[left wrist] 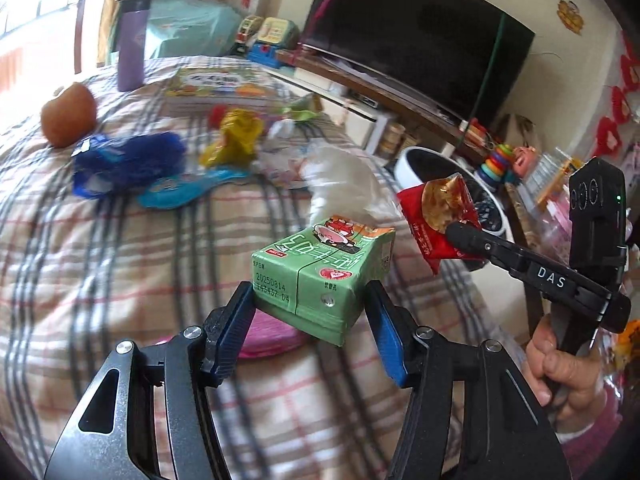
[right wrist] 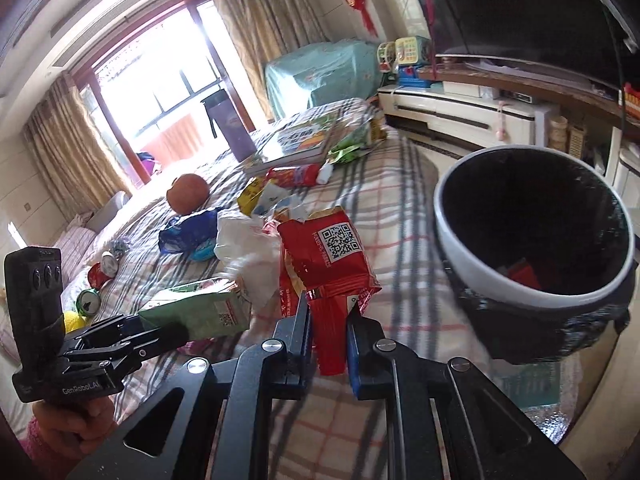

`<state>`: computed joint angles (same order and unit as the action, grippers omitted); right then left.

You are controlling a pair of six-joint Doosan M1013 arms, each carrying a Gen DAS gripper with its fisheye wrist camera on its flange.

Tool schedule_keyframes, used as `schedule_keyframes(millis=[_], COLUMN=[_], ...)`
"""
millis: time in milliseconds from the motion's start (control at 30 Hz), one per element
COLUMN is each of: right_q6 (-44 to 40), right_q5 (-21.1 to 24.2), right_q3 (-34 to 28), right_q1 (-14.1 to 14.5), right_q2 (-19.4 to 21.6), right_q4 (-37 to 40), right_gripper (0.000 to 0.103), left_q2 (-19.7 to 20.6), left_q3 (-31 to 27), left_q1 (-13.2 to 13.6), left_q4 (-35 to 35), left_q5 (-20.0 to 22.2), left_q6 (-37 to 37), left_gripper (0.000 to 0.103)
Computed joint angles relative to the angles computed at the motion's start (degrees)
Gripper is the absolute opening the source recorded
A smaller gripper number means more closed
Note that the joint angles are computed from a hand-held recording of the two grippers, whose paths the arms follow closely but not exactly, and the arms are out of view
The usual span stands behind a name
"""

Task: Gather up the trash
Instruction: 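Carry the juice box and red snack bag over the bin and open both tools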

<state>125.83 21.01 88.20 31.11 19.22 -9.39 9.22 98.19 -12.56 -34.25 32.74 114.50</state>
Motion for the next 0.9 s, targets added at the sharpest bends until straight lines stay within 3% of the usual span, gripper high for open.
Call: schedule_keyframes(millis=[900], right_q6=[23.36], right_q5=[-1.03], right_q3=[6.85], right_q1=[-3.60], right_q2=[-5.69], right_q4=[-20.18], right_gripper=[0.014], left_q2=[2.13], left_q3=[-3.73], left_q1=[-6.74], left_q4=[-7.02], left_q5=[0.65], left_q6=[7.35], left_gripper=[0.056])
